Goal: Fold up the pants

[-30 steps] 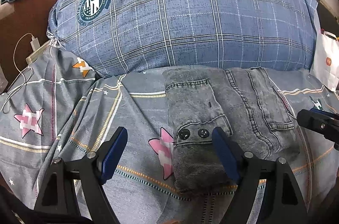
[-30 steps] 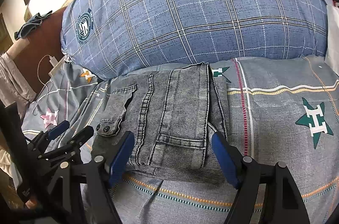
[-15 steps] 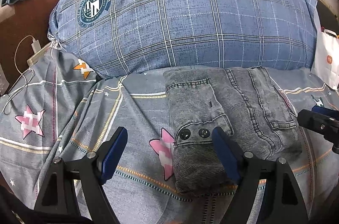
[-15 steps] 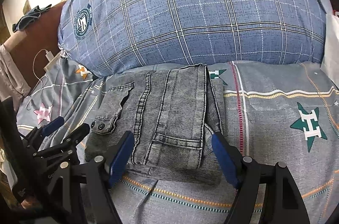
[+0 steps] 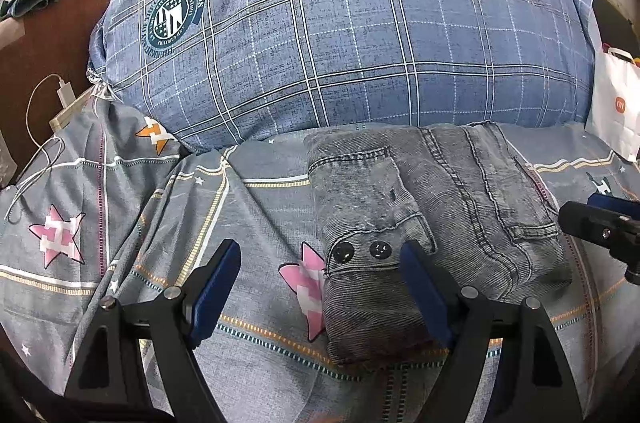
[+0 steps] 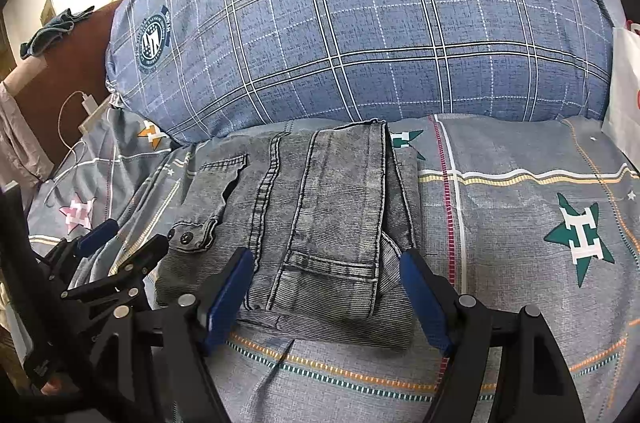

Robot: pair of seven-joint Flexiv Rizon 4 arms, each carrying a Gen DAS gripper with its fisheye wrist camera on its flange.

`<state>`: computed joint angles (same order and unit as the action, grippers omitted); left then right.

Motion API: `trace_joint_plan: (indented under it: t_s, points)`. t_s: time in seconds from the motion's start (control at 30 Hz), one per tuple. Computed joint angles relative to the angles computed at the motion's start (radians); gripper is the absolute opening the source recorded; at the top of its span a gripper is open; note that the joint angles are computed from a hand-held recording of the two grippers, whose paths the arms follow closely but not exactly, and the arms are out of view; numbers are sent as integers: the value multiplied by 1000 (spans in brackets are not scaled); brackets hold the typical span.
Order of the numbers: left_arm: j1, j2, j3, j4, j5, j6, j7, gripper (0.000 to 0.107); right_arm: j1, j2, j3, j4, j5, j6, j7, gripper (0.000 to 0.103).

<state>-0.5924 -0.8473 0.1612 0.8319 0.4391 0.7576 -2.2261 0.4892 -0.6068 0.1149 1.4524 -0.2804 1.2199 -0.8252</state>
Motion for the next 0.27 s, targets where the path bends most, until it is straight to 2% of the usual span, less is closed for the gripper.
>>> trace_joint_plan:
  t_s: [0.23, 0.27]
  points:
    - [0, -37, 12, -42, 12, 1, 16, 82, -39, -40, 48, -47, 78, -30, -22, 78]
    - [5, -32, 7, -33, 6, 5, 18, 82, -34, -38, 34, -41, 79, -31, -7, 78]
